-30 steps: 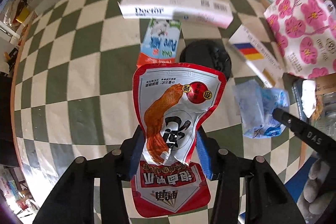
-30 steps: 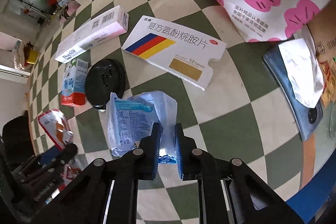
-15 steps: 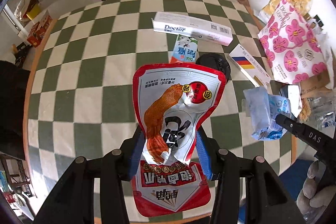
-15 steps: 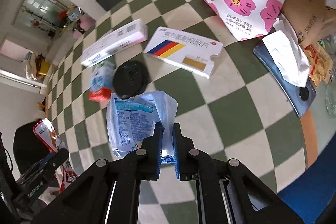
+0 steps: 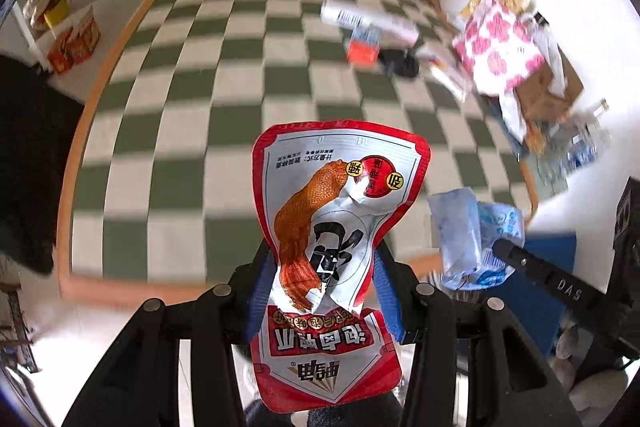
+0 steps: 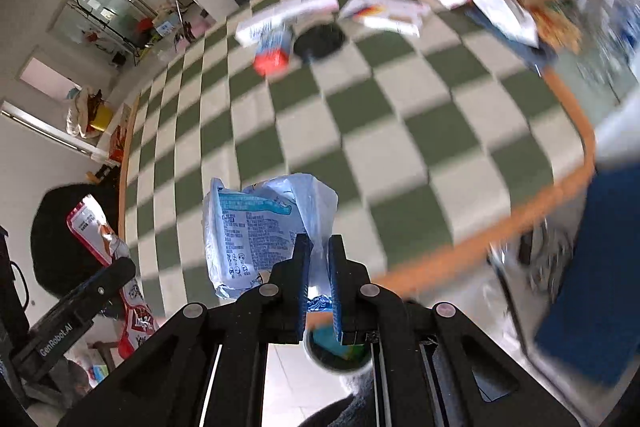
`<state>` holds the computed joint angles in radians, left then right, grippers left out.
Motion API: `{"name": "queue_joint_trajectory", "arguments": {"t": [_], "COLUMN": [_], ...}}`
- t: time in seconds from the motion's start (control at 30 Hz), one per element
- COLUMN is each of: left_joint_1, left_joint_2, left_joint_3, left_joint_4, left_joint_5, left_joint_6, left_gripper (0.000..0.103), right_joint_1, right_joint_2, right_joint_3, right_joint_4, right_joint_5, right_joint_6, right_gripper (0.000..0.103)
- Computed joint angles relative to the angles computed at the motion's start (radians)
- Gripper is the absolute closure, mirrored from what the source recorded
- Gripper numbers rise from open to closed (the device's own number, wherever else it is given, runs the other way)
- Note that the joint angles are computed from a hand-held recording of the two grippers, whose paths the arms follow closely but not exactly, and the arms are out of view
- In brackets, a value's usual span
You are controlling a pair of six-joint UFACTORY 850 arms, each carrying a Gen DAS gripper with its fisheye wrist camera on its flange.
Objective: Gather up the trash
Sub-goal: 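Carry both wrappers to the bin and release them inside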
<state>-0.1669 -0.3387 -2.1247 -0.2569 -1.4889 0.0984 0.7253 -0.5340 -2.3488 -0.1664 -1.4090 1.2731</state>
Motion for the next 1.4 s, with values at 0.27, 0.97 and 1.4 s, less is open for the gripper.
{"name": "queue_joint_trajectory", "arguments": {"t": [0.27, 0.97, 1.4], "left_joint_1": [0.110, 0.178, 0.168], "left_joint_2": [0.265, 0.195, 0.337], "left_joint_3": [0.565, 1.258, 1.258], "left_joint_4": [-0.012, 0.183, 0.316], "left_joint_5": [0.006, 0.540, 0.534], "left_joint_6": [0.080, 0.016, -0.018], "left_gripper": [0.060, 0.001, 0.001], "right_joint_1": [0.195, 0.236, 0.277], "right_joint_2": [0.174, -0.037, -0.101], "right_joint_3": [0.456, 1.098, 0.887], "right_joint_4": [0.132, 0.781, 0.428], "right_joint_5": [0.157, 0.936, 0.659], "right_joint_6": [0.276, -0.190, -0.071], "right_gripper": [0.093, 0.057, 0.001]}}
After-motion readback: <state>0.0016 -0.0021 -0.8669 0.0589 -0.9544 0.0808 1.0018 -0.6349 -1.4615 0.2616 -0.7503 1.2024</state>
